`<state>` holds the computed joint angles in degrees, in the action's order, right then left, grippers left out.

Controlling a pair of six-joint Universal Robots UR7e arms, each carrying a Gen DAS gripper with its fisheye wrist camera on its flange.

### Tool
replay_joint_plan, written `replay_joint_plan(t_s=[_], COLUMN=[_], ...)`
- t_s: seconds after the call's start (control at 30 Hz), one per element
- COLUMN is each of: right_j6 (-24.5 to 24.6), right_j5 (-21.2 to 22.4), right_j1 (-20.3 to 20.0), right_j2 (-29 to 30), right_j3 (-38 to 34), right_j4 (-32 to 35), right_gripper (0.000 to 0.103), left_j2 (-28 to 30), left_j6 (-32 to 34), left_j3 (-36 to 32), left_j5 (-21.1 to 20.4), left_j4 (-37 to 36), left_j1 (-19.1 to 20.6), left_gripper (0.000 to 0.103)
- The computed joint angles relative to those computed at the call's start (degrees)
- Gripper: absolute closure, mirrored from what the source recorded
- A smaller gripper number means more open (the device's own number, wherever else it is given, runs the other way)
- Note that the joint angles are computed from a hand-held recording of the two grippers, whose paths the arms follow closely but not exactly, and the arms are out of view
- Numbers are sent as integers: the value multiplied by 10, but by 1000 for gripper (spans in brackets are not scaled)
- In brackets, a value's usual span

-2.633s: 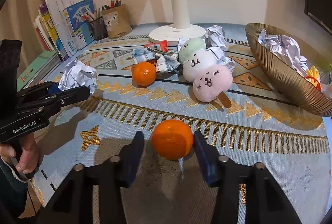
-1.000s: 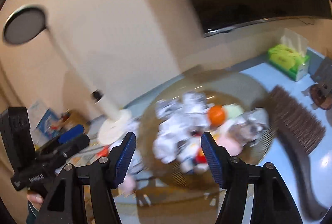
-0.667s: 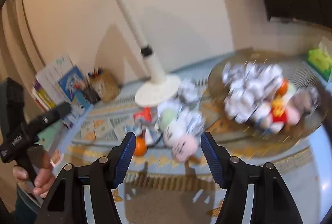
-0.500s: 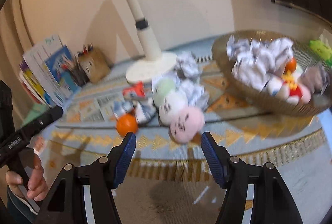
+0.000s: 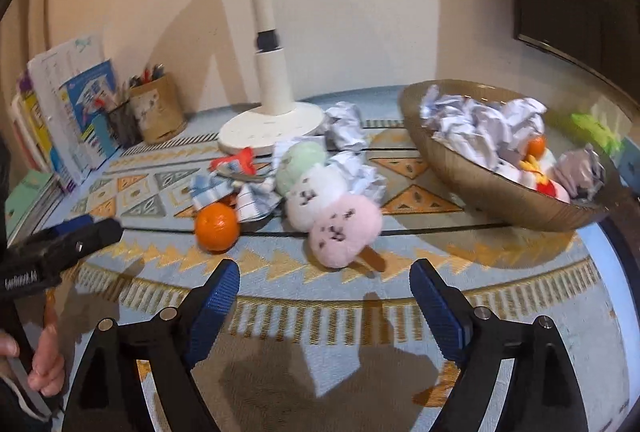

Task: Organize objects
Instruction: 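Grasp a mandarin with the left gripper while the right gripper grasps the dango plush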

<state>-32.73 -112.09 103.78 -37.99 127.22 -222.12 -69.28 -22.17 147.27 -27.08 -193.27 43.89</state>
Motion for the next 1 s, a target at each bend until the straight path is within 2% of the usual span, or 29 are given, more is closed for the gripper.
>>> replay_joint_plan(t_s=[0.07, 0.1, 0.13, 0.17, 0.2, 0.3, 0.37, 0.4, 0.5, 0.57, 0.6, 0.63, 0.67, 0.73, 0.8, 0.87, 0.9, 0.97, 1.0], right_j6=[13, 19, 22, 26, 32, 38, 39, 43, 36, -4, -44, -67, -77, -55, -39, -33, -26, -27, -33], right_j5=[7, 13, 14, 13, 8, 0, 2, -2, -51, -98, -143, -164, -162, -113, -72, -52, -39, -44, -34], right_j1=[-5, -8, -9, -10, -9, -8, -10, -9, 6, 24, 39, 45, 44, 30, 16, 7, -1, -2, -2], right_j2=[-5, -8, -10, -13, -16, -28, -31, -32, -35, -23, 2, 16, 19, 6, 4, 10, 12, 22, 20], right_j3=[1, 2, 3, 2, -4, -16, -18, -19, -37, -58, -82, -98, -108, -118, -126, -133, -134, -132, -124], right_j4=[2, 3, 7, 17, 45, 129, 141, 140, 175, 178, 150, 137, 145, 200, 222, 238, 256, 243, 225], right_gripper=[11, 11, 11, 11, 11, 11, 11, 11, 11, 11, 11, 11, 12, 13, 17, 42, 45, 56, 56], left_j2=[-7, -19, -29, -32, -26, 16, 32, 38, 51, 60, 62, 62, 61, 62, 62, 72, 74, 77, 75], left_j6=[-35, -57, -63, -55, -47, 6, 13, 15, 19, 21, 18, 18, 20, 39, 61, 76, 82, 99, 99], left_j3=[-14, -26, -39, -52, -63, -92, -116, -124, -148, -154, -156, -157, -156, -153, -149, -145, -143, -134, -131], left_j5=[2, -20, -60, -106, -131, -118, -115, -125, -163, -154, -152, -154, -162, -179, -202, -176, -170, -170, -169], left_j4=[73, 123, 150, 154, 146, 117, 138, 144, 157, 147, 148, 140, 126, 101, 86, 75, 70, 37, 30], left_j1=[1, 9, 22, 37, 45, 49, 62, 69, 89, 90, 92, 95, 99, 105, 107, 94, 90, 84, 83], left_gripper=[1, 1, 1, 1, 1, 3, 5, 10, 21, 31, 35, 38, 43, 54, 69, 70, 70, 70, 70])
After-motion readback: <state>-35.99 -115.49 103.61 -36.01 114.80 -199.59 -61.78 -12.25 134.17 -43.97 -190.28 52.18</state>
